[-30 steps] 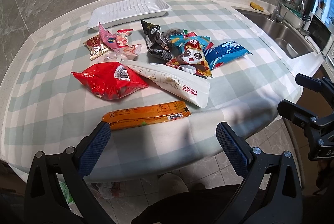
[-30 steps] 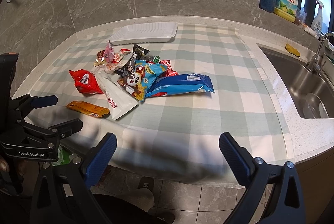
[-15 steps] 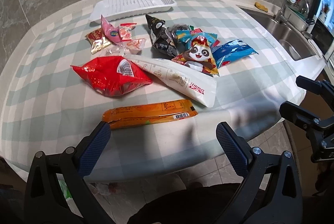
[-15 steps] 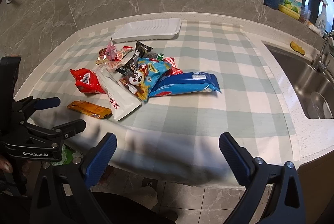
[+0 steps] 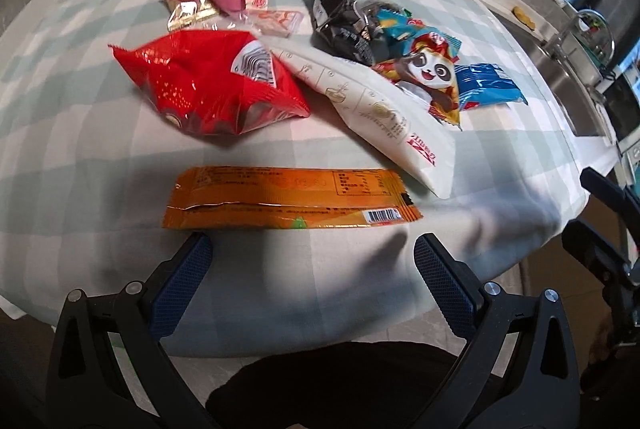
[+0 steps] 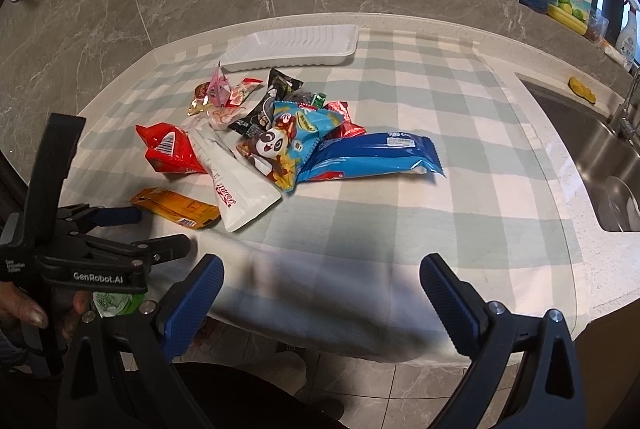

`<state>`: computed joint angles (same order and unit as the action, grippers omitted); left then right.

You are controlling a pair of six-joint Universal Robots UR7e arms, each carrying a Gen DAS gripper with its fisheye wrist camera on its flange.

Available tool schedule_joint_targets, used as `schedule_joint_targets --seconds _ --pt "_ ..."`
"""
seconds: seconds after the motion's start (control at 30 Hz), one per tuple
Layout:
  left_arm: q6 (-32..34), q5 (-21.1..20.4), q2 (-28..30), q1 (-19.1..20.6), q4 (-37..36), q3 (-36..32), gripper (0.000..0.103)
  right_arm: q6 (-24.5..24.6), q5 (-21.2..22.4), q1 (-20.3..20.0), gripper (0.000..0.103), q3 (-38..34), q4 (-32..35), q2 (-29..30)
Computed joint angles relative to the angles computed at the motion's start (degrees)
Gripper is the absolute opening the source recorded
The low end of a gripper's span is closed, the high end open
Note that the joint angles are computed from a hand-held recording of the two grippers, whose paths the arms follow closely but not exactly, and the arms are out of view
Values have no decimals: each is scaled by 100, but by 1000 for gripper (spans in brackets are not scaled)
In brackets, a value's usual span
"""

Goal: Organize snacks
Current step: 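Grasp the red chip bag with left tool while right tool grasps blue cake packet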

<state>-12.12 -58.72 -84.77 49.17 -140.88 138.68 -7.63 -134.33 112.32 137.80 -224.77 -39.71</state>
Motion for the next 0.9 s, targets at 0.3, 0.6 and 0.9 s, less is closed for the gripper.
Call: schedule_joint_targets --seconds 0.3,0.6,0.9 --pt "67 473 330 -229 339 -3 103 91 154 -102 101 -34 182 -28" --pt "264 589 349 -256 -177 222 103 171 214 -135 101 -82 275 -45" --pt "47 190 89 -178 823 -104 100 282 573 -306 101 -48 295 -216"
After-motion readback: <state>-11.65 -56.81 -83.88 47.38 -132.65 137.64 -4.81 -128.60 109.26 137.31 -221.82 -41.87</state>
